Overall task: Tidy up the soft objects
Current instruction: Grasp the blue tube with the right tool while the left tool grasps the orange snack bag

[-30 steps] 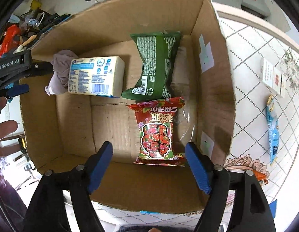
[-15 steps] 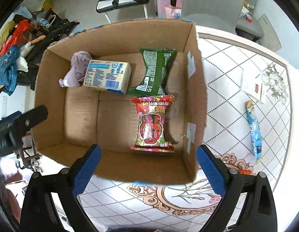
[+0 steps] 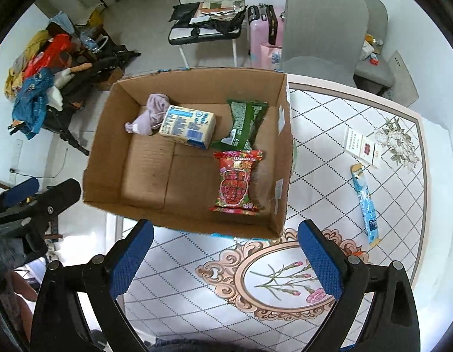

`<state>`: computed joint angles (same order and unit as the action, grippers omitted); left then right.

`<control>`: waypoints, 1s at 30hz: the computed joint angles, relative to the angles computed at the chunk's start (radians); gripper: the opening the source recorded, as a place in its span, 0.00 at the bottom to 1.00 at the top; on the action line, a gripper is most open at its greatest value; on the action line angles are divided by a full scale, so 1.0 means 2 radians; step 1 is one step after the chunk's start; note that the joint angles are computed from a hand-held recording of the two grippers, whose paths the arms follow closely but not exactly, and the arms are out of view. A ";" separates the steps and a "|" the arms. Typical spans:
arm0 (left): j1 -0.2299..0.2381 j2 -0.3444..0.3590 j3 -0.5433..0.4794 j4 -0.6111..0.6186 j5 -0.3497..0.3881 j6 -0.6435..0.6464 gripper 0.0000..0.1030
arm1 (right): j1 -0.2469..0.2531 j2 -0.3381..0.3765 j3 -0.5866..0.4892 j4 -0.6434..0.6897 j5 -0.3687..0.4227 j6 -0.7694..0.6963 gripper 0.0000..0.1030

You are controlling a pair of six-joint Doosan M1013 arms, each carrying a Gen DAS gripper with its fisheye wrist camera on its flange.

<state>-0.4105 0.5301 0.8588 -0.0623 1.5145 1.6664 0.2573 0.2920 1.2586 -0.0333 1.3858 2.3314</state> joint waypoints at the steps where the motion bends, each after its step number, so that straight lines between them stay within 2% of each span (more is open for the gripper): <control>1: -0.002 -0.004 0.004 0.002 -0.004 -0.001 1.00 | -0.001 -0.004 0.003 0.002 -0.003 -0.001 0.98; 5: -0.012 -0.017 0.017 0.003 -0.011 -0.006 1.00 | -0.013 -0.027 0.030 0.024 -0.015 -0.008 0.98; 11: -0.044 -0.033 0.049 -0.034 0.012 -0.005 1.00 | -0.048 -0.104 0.131 0.025 0.000 0.028 0.98; 14: -0.072 -0.035 0.075 -0.057 0.028 -0.003 1.00 | -0.080 -0.149 0.194 0.032 0.016 0.060 0.98; 17: -0.109 -0.036 0.106 -0.049 0.027 0.021 1.00 | -0.114 -0.187 0.253 0.040 0.028 0.085 0.98; 22: -0.172 -0.020 0.143 -0.034 0.047 0.062 1.00 | -0.170 -0.233 0.335 0.060 0.022 0.092 0.98; 25: -0.198 -0.010 0.158 -0.028 0.051 0.085 0.99 | -0.193 -0.252 0.368 0.073 0.013 0.092 0.98; 30: -0.225 0.015 0.166 -0.018 0.060 0.094 0.99 | -0.223 -0.271 0.399 0.088 0.011 0.083 0.98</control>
